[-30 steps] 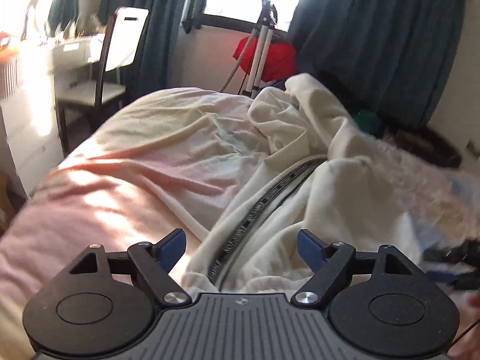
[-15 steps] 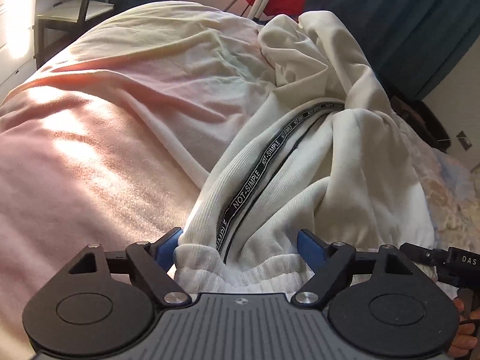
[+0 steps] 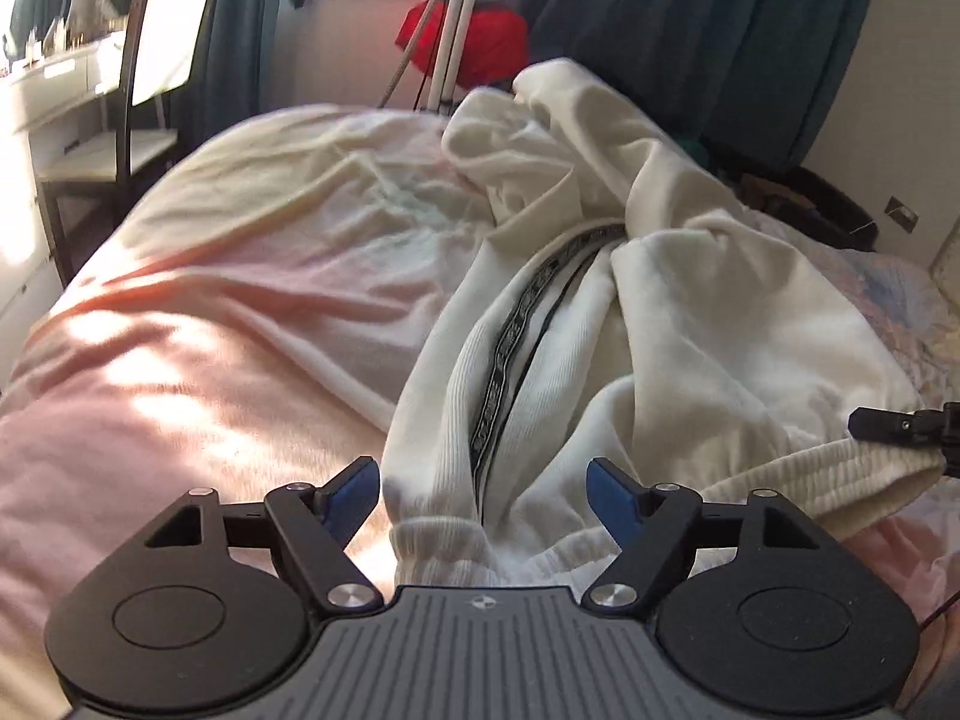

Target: Fold clothes

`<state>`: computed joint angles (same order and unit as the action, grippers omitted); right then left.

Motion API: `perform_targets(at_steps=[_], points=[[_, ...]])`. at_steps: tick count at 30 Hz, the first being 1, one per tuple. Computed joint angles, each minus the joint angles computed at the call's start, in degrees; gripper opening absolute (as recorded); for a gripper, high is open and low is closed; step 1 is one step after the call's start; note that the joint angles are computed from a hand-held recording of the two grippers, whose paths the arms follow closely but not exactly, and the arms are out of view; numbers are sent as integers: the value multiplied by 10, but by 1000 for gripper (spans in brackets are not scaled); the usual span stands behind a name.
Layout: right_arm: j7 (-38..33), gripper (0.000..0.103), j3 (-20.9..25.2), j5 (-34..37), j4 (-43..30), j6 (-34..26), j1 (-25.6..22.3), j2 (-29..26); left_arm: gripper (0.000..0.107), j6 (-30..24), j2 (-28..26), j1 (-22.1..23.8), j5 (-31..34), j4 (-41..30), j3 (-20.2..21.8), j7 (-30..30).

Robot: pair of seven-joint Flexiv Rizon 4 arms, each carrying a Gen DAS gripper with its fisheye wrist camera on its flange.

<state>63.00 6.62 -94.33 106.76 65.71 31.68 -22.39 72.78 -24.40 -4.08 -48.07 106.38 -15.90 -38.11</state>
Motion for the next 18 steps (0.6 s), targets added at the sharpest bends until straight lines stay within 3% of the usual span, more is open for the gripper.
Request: perform_targets(at_steps=[2,5,7,9,12,15,18], points=[[26,28,-1,-16,3,10,-5,-4,78,-56,-17,-15,60,-29,39,-69],[33,28,1,-16,0,27,-12,-14,70,-83,-31,1,30,-44,21,-97],[18,28,0,-9,-5,36,-11,-21,50,-55,-34,-3,12,-42,15,-115],[46,28,-2,-30,-13,54,-16,-27,35,-24,-31,6,-26,-37,-4,-108],[25,28,2,-15,-21,54,-8,-34,20,25,-28,21,-101,-37,-37,-82],[7,28,1,13,-47,72,7,-57,18,40,-34,31,-158,-74,-47,-62],[6,28,-13,7,-122,114,28,-102,18,43,-60,22,-111,-144,-14,-82]])
